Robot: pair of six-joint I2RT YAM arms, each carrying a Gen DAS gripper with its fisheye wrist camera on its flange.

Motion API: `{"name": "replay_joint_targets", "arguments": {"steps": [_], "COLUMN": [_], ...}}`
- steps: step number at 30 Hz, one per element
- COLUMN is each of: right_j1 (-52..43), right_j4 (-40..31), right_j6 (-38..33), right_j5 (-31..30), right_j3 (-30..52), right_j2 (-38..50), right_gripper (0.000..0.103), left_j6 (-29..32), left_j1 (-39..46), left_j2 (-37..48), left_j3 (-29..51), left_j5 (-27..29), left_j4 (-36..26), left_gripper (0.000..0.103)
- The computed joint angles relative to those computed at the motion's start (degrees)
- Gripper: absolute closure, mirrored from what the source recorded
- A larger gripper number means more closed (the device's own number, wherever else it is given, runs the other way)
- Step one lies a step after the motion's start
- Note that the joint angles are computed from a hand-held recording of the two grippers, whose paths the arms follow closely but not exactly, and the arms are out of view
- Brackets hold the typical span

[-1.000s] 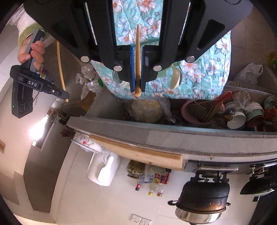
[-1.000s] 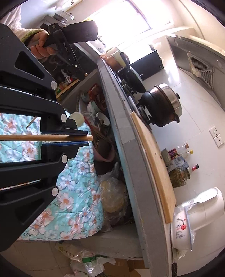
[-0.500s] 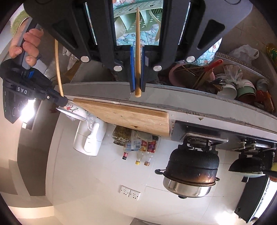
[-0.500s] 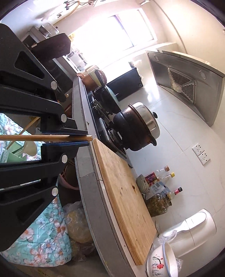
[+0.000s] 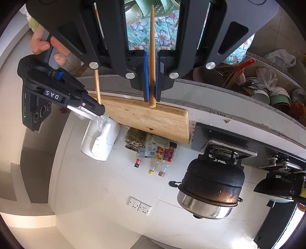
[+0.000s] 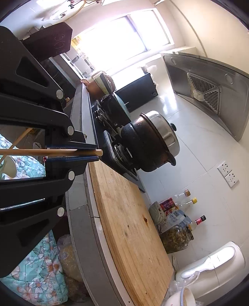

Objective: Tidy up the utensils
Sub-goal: 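Lift the chopstick with the left tool while the right tool lifts its chopstick toward the holder, then drop the chopstick into the holder with the left tool while the right tool inserts its chopstick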

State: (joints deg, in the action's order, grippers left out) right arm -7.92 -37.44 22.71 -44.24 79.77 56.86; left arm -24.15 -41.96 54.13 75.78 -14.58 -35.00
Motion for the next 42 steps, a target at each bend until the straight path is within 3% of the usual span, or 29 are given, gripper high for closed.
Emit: {"name": "replay_joint_targets", "arguments": {"steps": [11, 22, 30, 38, 42], "right_j1": [8.08, 14.95, 13.02, 23.83, 25.3], "right_j4": [6.1, 2.11, 3.99, 5.93, 4.87], "right_j6": [-1.86, -10.23, -5.77, -9.03, -11.2], "right_j5": [11.07, 20.19, 18.02, 32.8, 35.3], "right_j3": [-8.88, -15.37, -7.35, -5.99, -8.17], "right_j2": [1.16, -2.88, 0.66, 6.06, 6.64], "right_gripper": [0.096, 0.096, 0.096, 0.096, 0.096], "left_j6": [-0.05, -2.23, -2.53, -3.37, -3.34], "left_j1": [2.0, 0.38, -0.84, -1.6, -1.6], "left_j2": [-2.76, -4.23, -4.17, -5.13, -5.4], "left_j3": [-11.9, -17.29, -17.56, -18.58, -18.86], "left_j5": [2.2, 2.71, 0.49, 0.03, 0.29], "left_j4": [6.94, 7.14, 6.69, 5.87, 5.89], "left_gripper": [0.098, 0.097, 0.097, 0.097, 0.097]}}
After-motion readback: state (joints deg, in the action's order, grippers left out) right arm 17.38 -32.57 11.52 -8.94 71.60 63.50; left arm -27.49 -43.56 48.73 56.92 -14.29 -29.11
